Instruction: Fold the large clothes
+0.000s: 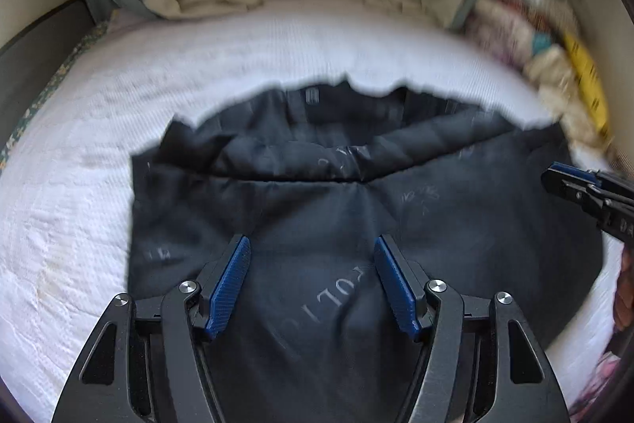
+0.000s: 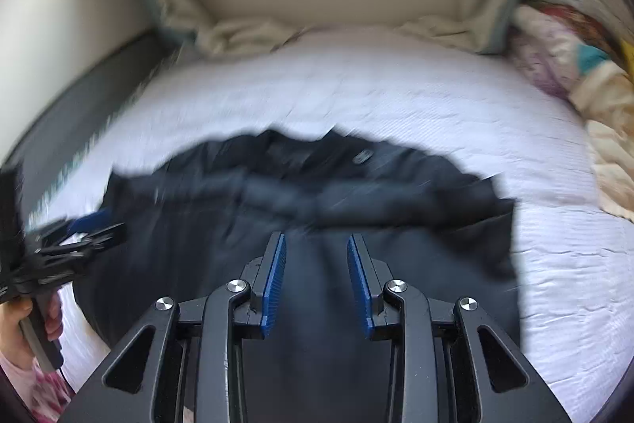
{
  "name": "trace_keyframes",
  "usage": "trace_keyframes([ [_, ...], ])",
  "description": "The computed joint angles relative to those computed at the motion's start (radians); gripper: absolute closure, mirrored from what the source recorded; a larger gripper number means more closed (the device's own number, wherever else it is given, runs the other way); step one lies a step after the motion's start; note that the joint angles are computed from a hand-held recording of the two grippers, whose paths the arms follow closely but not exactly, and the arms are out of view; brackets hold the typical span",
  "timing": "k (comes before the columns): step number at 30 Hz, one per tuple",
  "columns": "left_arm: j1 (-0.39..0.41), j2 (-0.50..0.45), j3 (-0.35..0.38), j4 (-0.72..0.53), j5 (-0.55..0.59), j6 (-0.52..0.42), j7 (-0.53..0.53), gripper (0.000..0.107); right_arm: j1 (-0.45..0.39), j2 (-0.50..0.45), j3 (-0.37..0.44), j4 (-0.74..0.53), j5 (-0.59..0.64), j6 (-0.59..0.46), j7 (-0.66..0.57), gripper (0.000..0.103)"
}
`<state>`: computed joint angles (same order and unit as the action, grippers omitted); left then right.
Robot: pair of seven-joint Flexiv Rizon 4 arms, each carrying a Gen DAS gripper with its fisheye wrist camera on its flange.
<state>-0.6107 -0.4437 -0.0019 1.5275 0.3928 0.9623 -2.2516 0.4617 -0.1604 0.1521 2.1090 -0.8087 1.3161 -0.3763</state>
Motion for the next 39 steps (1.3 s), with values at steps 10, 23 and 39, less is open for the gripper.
trace_keyframes([
  [10, -0.015, -0.019, 0.02, 0.015, 0.059, 0.021, -0.042, 0.035, 0.054, -0.097, -0.065, -0.01, -0.274, -0.098, 0.149, 0.076],
  [23, -0.052, -0.026, 0.046, -0.005, 0.151, 0.006, -0.106, 0.035, 0.004, -0.111, -0.039, -0.004, -0.543, -0.145, 0.358, 0.077],
  [39, -0.039, -0.025, 0.031, -0.011, 0.137, -0.013, -0.086, 0.035, -0.064, 0.071, -0.005, 0.051, -0.256, -0.254, 0.256, 0.075],
])
